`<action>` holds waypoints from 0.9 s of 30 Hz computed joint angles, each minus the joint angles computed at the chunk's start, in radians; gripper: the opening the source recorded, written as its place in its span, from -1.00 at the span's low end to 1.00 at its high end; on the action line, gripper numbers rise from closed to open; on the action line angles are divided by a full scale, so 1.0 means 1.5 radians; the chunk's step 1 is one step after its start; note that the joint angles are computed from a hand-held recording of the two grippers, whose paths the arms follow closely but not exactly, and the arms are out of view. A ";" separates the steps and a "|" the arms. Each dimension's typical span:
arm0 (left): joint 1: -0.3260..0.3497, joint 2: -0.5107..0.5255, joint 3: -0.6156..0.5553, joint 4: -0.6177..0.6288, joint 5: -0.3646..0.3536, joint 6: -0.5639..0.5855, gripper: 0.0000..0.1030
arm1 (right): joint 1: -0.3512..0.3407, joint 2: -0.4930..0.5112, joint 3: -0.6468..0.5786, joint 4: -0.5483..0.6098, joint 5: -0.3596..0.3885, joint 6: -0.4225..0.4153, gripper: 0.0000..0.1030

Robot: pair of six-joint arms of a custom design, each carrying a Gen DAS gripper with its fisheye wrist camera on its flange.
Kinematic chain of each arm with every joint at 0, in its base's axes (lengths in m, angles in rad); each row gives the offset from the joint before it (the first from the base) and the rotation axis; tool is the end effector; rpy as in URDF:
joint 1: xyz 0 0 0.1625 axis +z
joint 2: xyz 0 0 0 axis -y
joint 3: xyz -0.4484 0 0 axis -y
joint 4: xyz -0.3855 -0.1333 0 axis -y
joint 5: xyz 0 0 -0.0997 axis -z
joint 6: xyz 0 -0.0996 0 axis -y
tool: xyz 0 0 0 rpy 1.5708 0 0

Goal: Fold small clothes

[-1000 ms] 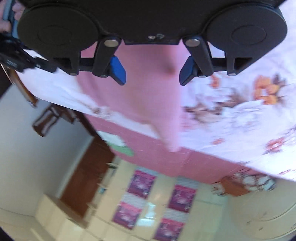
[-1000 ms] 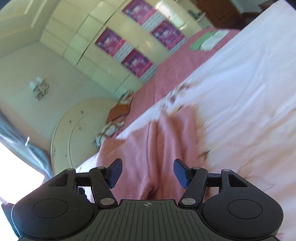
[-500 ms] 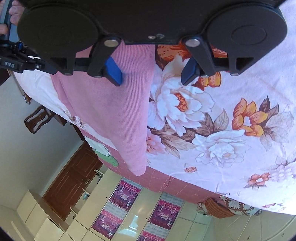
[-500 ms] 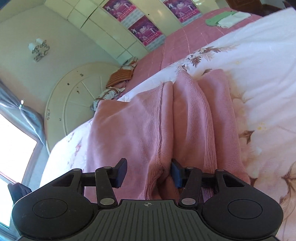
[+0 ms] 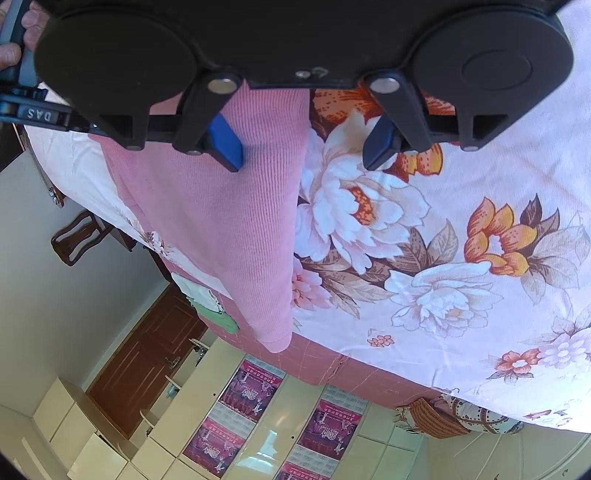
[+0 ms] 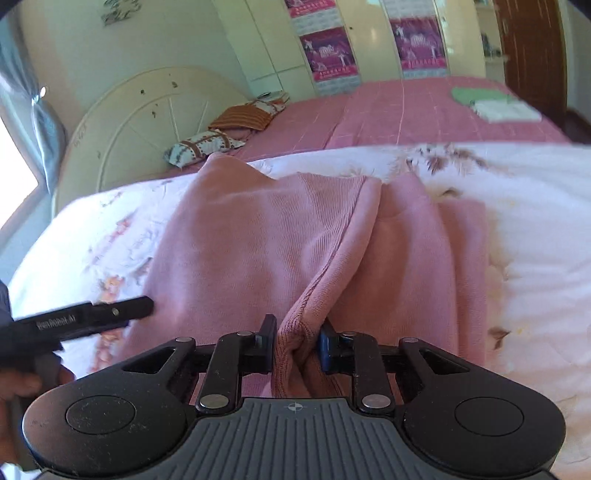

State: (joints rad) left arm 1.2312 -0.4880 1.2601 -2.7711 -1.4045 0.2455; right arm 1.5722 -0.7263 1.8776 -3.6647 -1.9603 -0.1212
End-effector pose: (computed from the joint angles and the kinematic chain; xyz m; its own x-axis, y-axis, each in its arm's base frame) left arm -0.1265 -0.8077 0.0558 -0.8506 0.4643 -0.2470 0.5255 0.7679 -0.3662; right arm 0.0964 -0.6253 0.1347 -0.9186 0.2326 0.3193 -0.1127 0.6204 -0.7762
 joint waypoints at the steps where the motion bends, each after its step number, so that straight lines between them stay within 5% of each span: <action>1: 0.000 -0.001 0.001 0.000 0.001 0.001 0.41 | -0.012 -0.006 0.004 0.009 0.021 0.030 -0.55; 5: 0.000 0.000 0.003 -0.004 0.001 0.002 0.43 | -0.073 -0.024 0.034 -0.013 0.147 0.140 -0.55; 8: -0.002 0.001 0.000 -0.002 0.005 -0.004 0.40 | -0.088 -0.025 0.030 -0.005 0.192 0.150 -0.55; 10: -0.005 -0.001 0.000 -0.018 0.001 -0.002 0.34 | -0.072 -0.022 0.016 0.009 0.162 0.107 -0.75; 15: -0.014 0.028 -0.061 0.001 -0.001 0.003 0.26 | -0.005 0.000 -0.006 -0.045 0.030 -0.055 -0.77; 17: -0.023 0.044 -0.093 0.053 0.011 0.011 -0.10 | 0.013 0.001 -0.007 -0.066 0.002 -0.095 -0.78; 19: -0.030 0.044 -0.084 0.044 -0.015 0.033 -0.08 | 0.033 -0.002 -0.003 -0.087 -0.026 -0.134 -0.78; 22: -0.053 0.050 -0.067 0.053 0.031 0.075 0.15 | 0.053 -0.004 0.023 -0.155 -0.074 -0.192 -0.78; 24: -0.059 0.064 -0.072 0.086 0.065 0.088 0.34 | 0.038 -0.007 0.052 -0.173 -0.099 -0.182 -0.78; 27: -0.051 0.066 -0.076 0.087 0.051 0.069 0.42 | -0.032 -0.030 0.093 -0.093 -0.027 -0.041 -0.77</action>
